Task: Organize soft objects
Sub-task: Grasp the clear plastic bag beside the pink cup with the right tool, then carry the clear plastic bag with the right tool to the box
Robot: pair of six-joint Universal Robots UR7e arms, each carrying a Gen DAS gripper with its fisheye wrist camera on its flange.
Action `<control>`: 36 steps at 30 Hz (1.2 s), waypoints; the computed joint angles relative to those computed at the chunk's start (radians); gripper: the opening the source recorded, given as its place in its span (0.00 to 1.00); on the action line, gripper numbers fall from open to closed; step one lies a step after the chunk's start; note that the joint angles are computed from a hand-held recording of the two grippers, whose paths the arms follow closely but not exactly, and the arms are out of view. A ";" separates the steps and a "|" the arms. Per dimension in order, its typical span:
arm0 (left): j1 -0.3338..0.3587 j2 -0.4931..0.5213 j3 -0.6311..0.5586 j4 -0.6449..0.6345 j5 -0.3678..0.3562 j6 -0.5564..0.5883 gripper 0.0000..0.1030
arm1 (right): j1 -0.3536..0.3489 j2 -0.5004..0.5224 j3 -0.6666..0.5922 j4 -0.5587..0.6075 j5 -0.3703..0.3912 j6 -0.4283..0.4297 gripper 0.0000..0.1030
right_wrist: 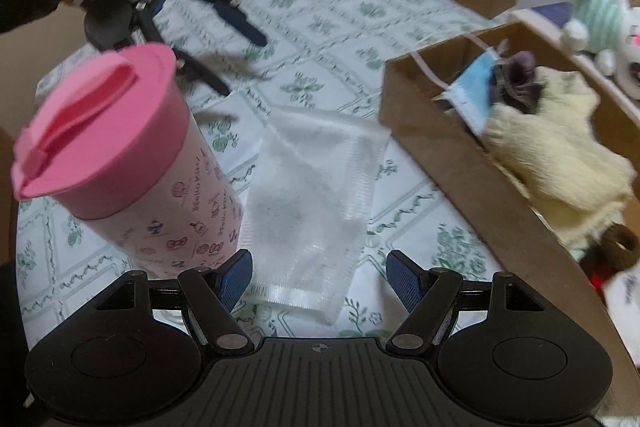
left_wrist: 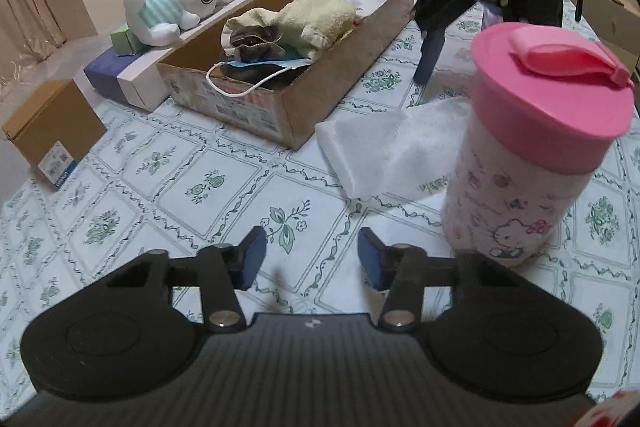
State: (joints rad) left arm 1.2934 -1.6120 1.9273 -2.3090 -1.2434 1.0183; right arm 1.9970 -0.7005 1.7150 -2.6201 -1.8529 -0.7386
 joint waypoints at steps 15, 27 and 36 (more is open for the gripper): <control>0.011 0.052 -0.037 0.063 -0.047 0.018 0.21 | 0.001 0.059 -0.076 0.088 -0.017 -0.036 0.38; 0.003 0.093 -0.059 0.058 -0.048 0.015 0.21 | 0.011 0.043 -0.049 0.011 -0.023 -0.090 0.01; -0.051 0.092 -0.091 0.041 -0.046 -0.021 0.21 | 0.044 -0.008 -0.013 -0.116 -0.015 -0.143 0.01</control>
State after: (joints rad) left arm 1.2426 -1.5198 1.8366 -2.2683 -1.2892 0.9973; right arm 2.0409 -0.7082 1.7018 -2.7360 -1.8684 -0.8821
